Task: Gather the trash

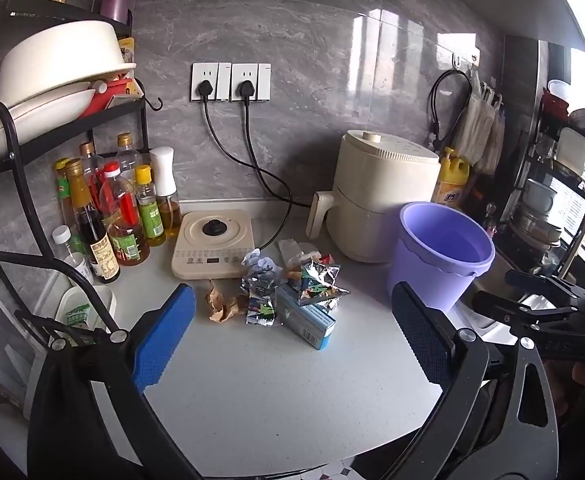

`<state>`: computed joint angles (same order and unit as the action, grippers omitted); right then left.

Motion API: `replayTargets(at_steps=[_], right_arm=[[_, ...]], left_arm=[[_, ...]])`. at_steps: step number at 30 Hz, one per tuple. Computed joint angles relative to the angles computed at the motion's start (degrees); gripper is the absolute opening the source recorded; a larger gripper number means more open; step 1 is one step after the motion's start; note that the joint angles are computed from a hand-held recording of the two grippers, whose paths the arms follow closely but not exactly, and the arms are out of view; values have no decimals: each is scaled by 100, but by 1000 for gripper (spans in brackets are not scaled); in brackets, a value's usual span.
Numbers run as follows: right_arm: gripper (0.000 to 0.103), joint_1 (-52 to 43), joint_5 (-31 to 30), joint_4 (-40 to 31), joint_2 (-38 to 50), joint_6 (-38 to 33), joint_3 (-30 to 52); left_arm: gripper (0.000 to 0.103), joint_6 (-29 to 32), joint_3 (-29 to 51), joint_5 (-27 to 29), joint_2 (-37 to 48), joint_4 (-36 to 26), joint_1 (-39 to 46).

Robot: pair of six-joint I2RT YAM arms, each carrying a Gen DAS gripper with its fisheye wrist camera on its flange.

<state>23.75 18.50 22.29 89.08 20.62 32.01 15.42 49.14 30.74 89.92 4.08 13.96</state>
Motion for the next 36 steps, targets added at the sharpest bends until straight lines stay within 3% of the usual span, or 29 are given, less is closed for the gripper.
replayTargets(at_steps=[17, 22, 36], right_arm=[[95, 163, 168, -217, 56, 118, 112], [95, 229, 322, -322, 106, 142, 226], [95, 165, 411, -518, 179, 248, 442]], left_arm=[[97, -203, 79, 17, 196, 81, -61], [97, 48, 285, 353, 258, -190, 213], [97, 329, 664, 524, 525, -447, 167]])
